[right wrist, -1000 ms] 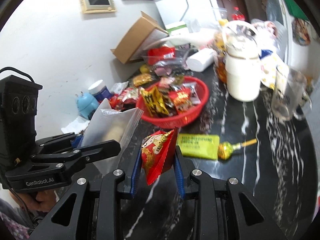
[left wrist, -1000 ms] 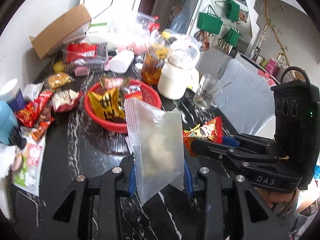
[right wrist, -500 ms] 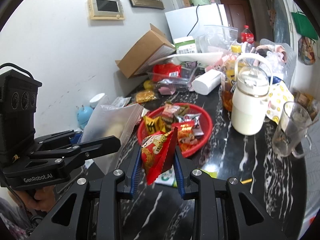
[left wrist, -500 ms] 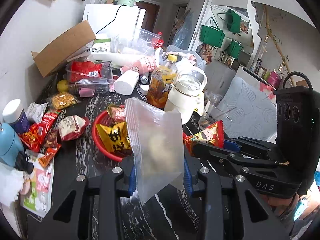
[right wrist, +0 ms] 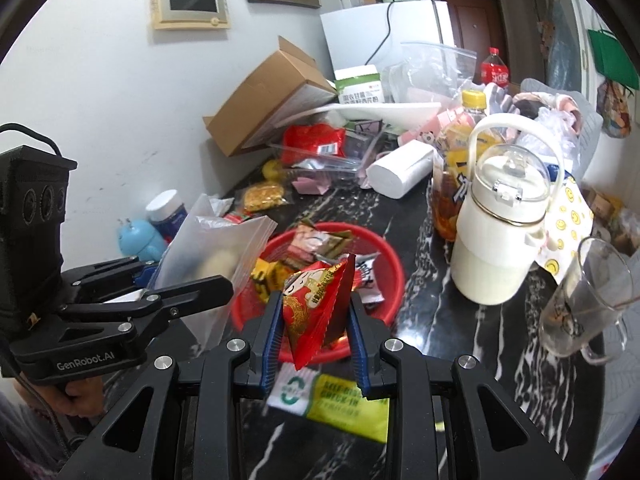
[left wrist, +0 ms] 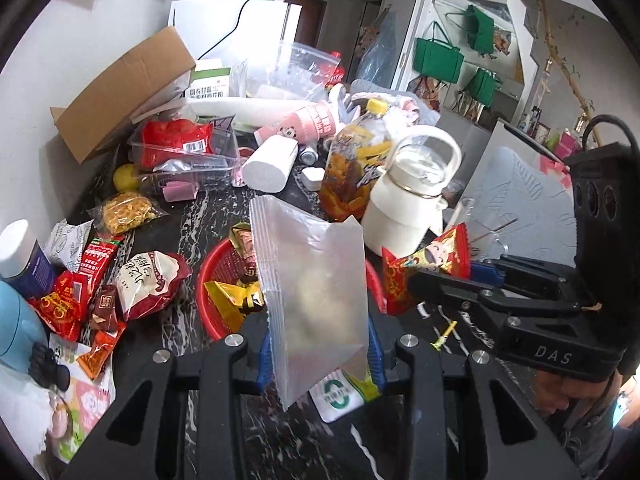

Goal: Organize snacks
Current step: 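Lower both packets into the red basket and open both grippers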

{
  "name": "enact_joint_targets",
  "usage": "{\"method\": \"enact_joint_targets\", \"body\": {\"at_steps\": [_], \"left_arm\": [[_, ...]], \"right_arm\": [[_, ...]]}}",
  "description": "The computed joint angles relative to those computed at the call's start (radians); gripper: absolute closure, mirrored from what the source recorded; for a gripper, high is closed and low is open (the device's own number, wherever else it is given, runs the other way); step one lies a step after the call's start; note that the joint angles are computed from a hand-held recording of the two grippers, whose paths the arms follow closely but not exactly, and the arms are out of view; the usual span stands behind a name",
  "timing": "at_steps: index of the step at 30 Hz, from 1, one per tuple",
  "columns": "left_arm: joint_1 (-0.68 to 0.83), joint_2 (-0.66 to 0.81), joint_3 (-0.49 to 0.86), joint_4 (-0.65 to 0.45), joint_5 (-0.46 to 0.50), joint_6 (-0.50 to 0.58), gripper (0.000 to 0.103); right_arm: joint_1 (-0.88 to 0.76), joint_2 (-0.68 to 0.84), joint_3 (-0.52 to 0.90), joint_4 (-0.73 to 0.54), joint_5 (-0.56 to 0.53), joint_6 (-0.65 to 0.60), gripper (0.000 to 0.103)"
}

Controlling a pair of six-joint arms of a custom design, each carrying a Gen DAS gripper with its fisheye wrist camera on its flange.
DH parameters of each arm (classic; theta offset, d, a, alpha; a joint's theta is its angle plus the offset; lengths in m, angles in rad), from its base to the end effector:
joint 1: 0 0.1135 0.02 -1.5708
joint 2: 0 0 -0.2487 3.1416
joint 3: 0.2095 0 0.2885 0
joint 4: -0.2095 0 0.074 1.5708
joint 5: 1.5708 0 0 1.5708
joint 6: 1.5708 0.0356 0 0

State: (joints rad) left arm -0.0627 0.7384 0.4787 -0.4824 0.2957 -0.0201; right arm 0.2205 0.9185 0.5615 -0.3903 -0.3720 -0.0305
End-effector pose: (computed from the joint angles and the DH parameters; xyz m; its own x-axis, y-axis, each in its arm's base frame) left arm 0.2028 -0.0231 0.1934 -0.6799 0.0234 -0.7329 0.2607 0.9419 -0.2117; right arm 0.2245 0.0636 0.1959 -0.6488 -0.1745 -0.7407 -0.4839 0.8458 0.2246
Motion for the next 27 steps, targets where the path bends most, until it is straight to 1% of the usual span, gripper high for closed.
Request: {"method": "enact_joint_targets", "body": {"at_steps": [5, 12, 20, 27], "left_arm": [[-0.008, 0.114, 0.013, 0.077, -0.03, 0.013, 0.067], [-0.015, 0.254, 0.025, 0.152, -0.053, 0.026, 0.067], [-0.023, 0.348, 0.033, 0.192, -0.068, 0.057, 0.067], [-0.006, 0.448, 0.064, 0.2, -0.034, 0.051, 0.067]], "right_arm": [[-0.005, 0.114, 0.038, 0.049, -0.006, -0.007, 0.073], [0.02, 0.237, 0.07, 0.107, 0.026, -0.008, 0.073], [0.047, 0.349, 0.086, 0.159, 0.049, -0.005, 0.073], [0.048, 0.393, 0.094, 0.164, 0.036, -0.027, 0.073]]}}
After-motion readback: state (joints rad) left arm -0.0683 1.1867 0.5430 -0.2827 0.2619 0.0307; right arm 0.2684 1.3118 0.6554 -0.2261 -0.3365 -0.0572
